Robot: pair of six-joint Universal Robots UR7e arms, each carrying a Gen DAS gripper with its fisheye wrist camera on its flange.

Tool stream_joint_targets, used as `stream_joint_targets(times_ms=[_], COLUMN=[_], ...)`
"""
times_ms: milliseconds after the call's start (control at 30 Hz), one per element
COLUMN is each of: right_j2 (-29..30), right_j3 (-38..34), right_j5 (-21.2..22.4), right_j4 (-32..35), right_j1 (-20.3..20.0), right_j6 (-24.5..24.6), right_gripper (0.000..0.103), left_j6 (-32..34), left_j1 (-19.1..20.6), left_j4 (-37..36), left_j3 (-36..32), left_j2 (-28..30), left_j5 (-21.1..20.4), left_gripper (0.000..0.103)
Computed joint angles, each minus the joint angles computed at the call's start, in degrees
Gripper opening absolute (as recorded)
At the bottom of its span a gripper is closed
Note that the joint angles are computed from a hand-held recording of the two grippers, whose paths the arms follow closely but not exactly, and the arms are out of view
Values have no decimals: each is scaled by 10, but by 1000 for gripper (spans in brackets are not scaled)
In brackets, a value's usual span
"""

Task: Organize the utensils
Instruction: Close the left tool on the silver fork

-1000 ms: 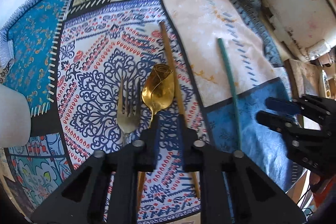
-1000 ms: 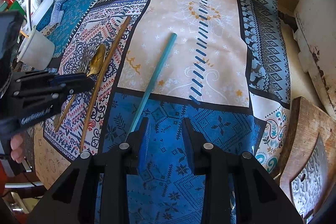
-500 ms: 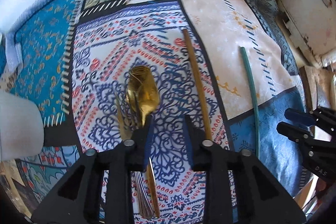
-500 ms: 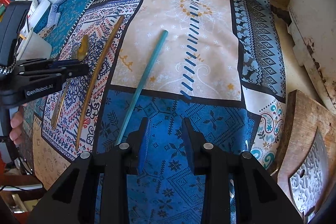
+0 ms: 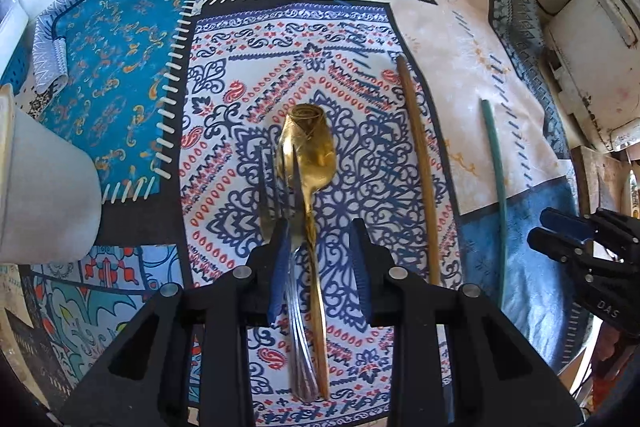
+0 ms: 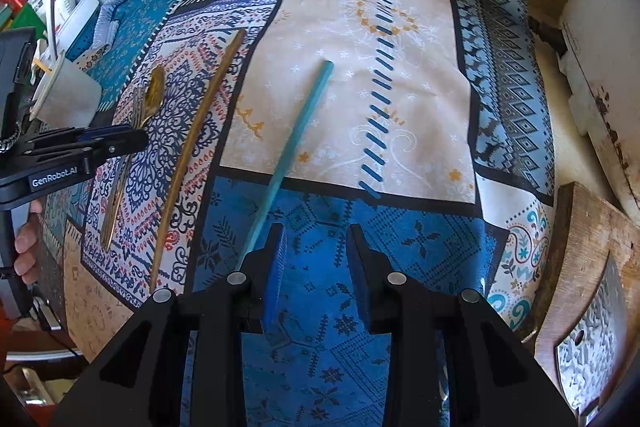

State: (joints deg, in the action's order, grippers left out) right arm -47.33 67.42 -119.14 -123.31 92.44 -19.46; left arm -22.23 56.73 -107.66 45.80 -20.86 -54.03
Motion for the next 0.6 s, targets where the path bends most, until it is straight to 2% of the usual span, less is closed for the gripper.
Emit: stream_joint_targets(times_ms=[100, 200, 267, 467, 600], right_j2=[1, 7, 7, 5, 7], right_j3=[0, -4, -3, -3, -6], right_j5=[3, 2, 2, -2, -5], right_j4=[0, -1, -3, -3, 0], right_j1=[1, 5, 5, 3, 3], right_j6=[-6, -6, -9, -9, -5], right_gripper=[28, 28, 28, 28, 28], left_j6=[6, 15, 13, -5, 2], left_j1=[-3, -6, -2, 3, 2], left_j4=[-17, -32, -37, -45, -94], left_j3=[37, 72, 80, 105, 126], left_j2=[-18, -38, -45, -71, -85], left_j5=[16, 50, 50, 46, 53], left_gripper=[30, 31, 36, 36, 36])
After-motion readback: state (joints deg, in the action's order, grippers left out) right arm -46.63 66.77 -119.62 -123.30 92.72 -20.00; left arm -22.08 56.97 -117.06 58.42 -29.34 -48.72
